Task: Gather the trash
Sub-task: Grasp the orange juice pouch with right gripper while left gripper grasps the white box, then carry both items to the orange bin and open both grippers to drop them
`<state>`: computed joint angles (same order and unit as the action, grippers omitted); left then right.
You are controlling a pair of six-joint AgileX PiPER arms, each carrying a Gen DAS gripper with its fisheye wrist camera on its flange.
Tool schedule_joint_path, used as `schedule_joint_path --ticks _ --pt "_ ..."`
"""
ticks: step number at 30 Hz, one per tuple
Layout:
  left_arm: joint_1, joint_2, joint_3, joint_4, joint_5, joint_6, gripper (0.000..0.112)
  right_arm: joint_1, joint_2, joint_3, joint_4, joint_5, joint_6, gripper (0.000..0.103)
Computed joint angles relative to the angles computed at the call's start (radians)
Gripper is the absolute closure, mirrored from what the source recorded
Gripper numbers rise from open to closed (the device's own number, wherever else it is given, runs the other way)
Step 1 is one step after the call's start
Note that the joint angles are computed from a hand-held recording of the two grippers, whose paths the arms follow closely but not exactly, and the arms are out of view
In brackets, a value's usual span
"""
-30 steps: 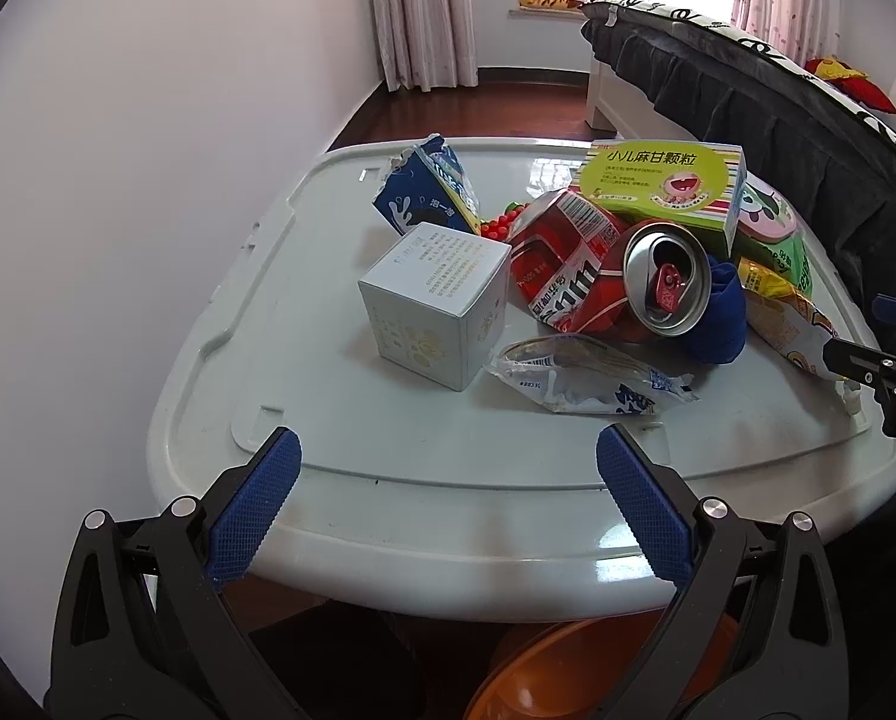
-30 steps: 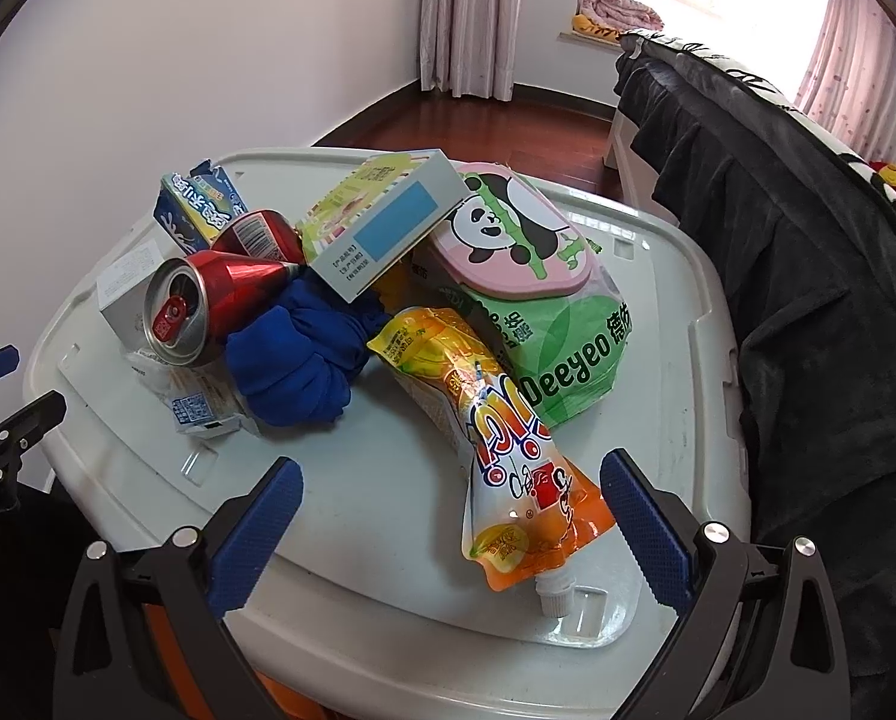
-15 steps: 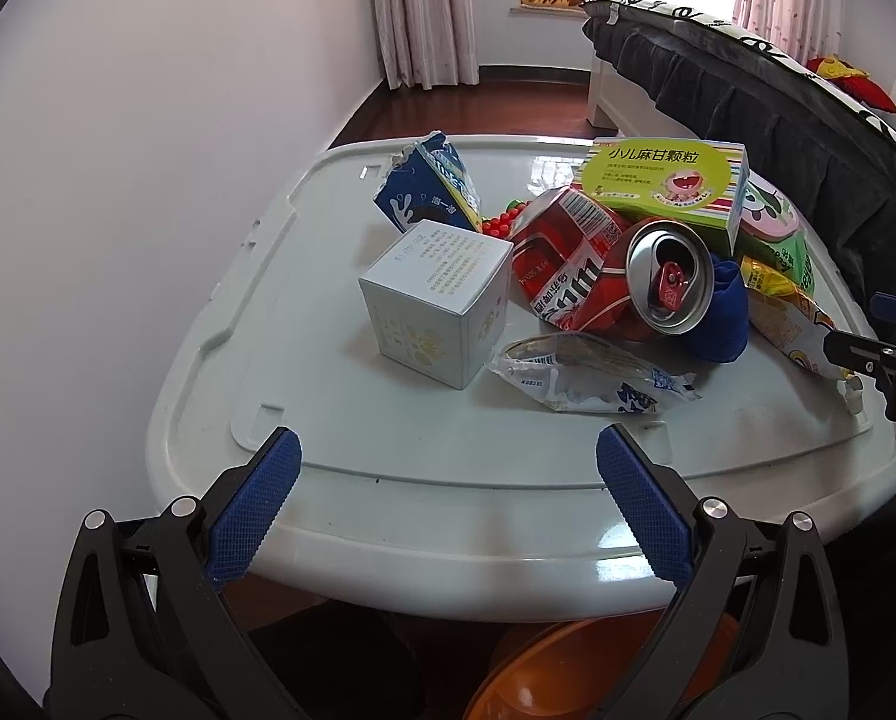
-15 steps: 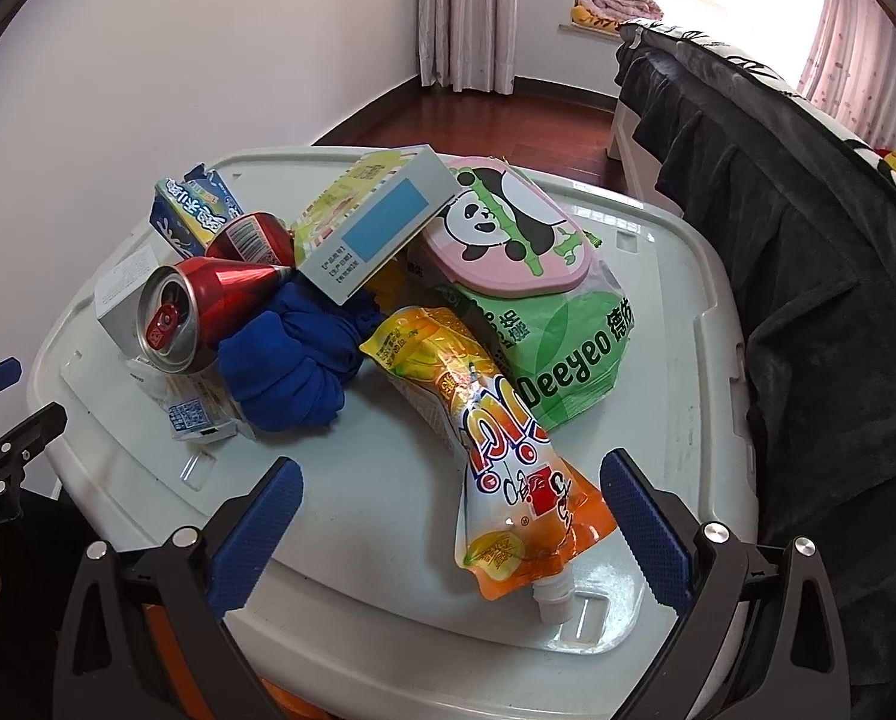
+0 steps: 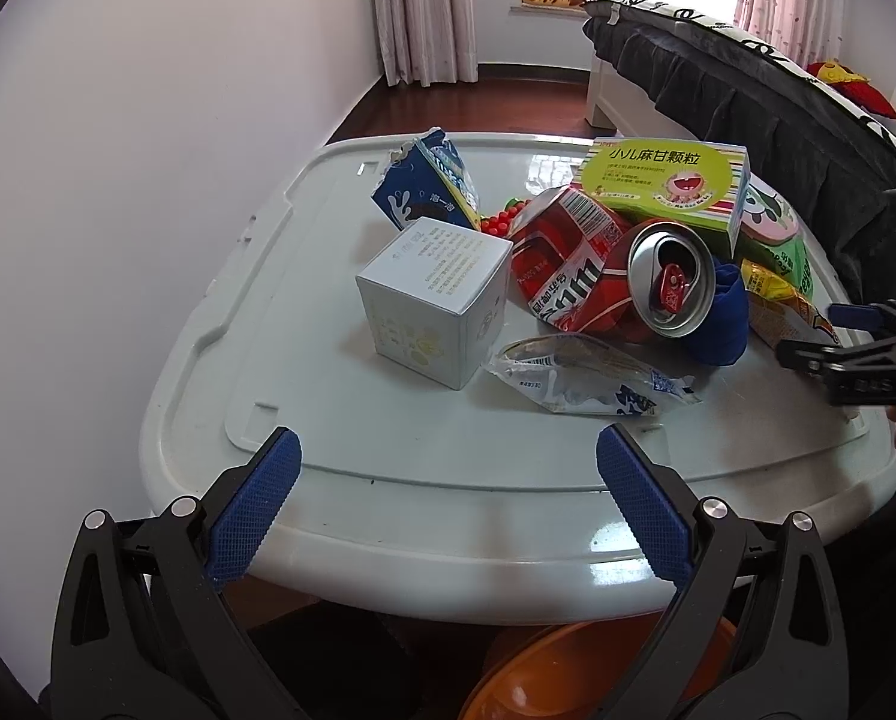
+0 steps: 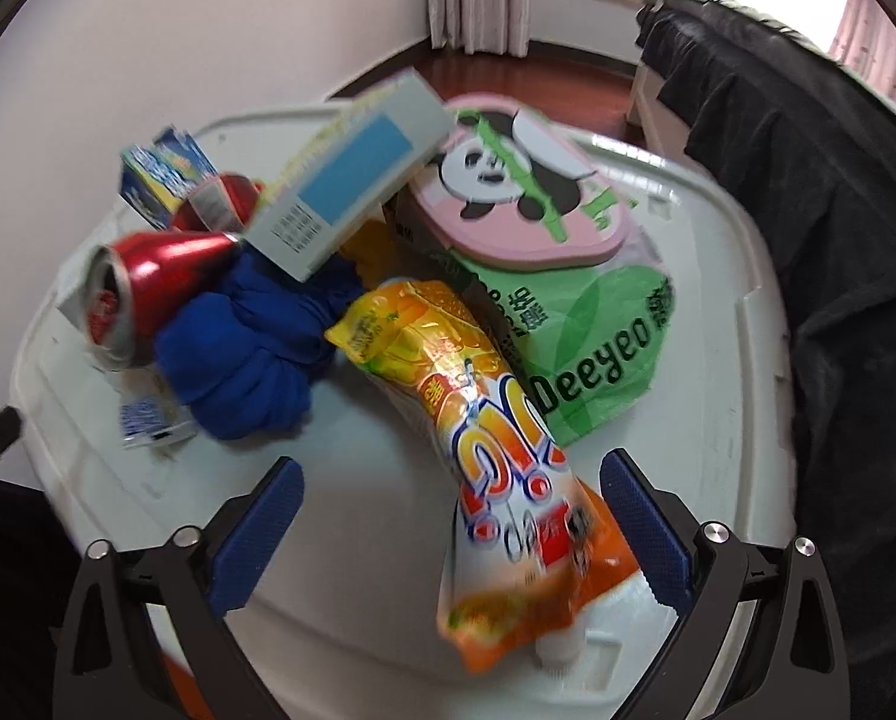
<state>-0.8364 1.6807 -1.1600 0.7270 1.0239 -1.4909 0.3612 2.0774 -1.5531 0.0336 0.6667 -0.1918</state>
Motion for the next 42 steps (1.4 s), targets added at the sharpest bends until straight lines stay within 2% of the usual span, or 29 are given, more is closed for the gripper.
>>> schedule_joint_path --ticks 2,3,4,7,11,15,17,19,23,25,28,33,36,38,39,40,42 --pt "0.003 -0.001 0.006 -0.001 -0.005 -0.001 0.016 0.011 0.049 -0.053 -0.065 0.034 0.053 0.037" --pt "0.005 -0.002 0.008 -0.003 -0.007 -0.002 0.016 0.018 0.066 -0.069 -0.109 0.042 0.085 0.043" --pt "0.008 -0.003 0.011 -0.005 -0.010 -0.002 0.016 0.018 0.068 -0.065 -0.114 0.027 0.089 0.045" --pt "0.016 -0.006 0.019 -0.010 -0.019 -0.002 0.016 0.008 0.078 -0.085 -0.066 0.051 0.074 0.053" --pt "0.015 -0.010 0.026 -0.015 -0.018 0.003 0.016 0.019 0.040 -0.033 -0.079 0.022 0.067 0.064" --pt "0.004 -0.032 0.046 0.005 0.004 0.006 0.016 -0.019 -0.078 0.113 0.092 -0.028 -0.060 0.065" --pt "0.018 -0.051 0.067 0.010 -0.012 0.016 0.016 -0.044 -0.168 0.212 0.205 -0.052 -0.144 0.065" --pt "0.059 -0.070 0.085 0.008 -0.057 0.047 0.016 -0.083 -0.254 0.304 0.352 -0.058 -0.261 0.065" --pt "0.164 -0.079 0.112 0.033 -0.193 0.089 0.016 -0.122 -0.376 0.450 0.505 -0.084 -0.387 0.064" --pt "0.222 -0.044 0.088 0.016 -0.237 0.131 0.016 -0.122 -0.407 0.498 0.519 -0.100 -0.391 0.064" --pt "0.282 0.000 0.061 -0.010 -0.315 0.191 0.016 -0.135 -0.379 0.477 0.525 -0.083 -0.392 0.064" --pt "0.304 0.069 0.038 0.088 -0.397 0.240 0.016 -0.119 -0.360 0.493 0.514 -0.104 -0.409 0.064" --pt "0.340 0.115 0.024 0.091 -0.453 0.281 0.016 -0.116 -0.349 0.494 0.537 -0.108 -0.438 0.064" --pt "0.358 0.129 0.027 0.105 -0.489 0.264 0.021 -0.107 -0.351 0.500 0.532 -0.122 -0.437 0.064" --pt "0.365 0.135 0.022 0.090 -0.500 0.279 0.032 -0.102 -0.349 0.503 0.527 -0.134 -0.433 0.064" --pt "0.371 0.135 0.025 0.073 -0.523 0.303 0.050 -0.098 -0.349 0.505 0.523 -0.143 -0.429 0.064" --pt "0.344 0.142 0.022 0.132 -0.475 0.250 0.051 -0.096 -0.349 0.510 0.527 -0.151 -0.424 0.064"
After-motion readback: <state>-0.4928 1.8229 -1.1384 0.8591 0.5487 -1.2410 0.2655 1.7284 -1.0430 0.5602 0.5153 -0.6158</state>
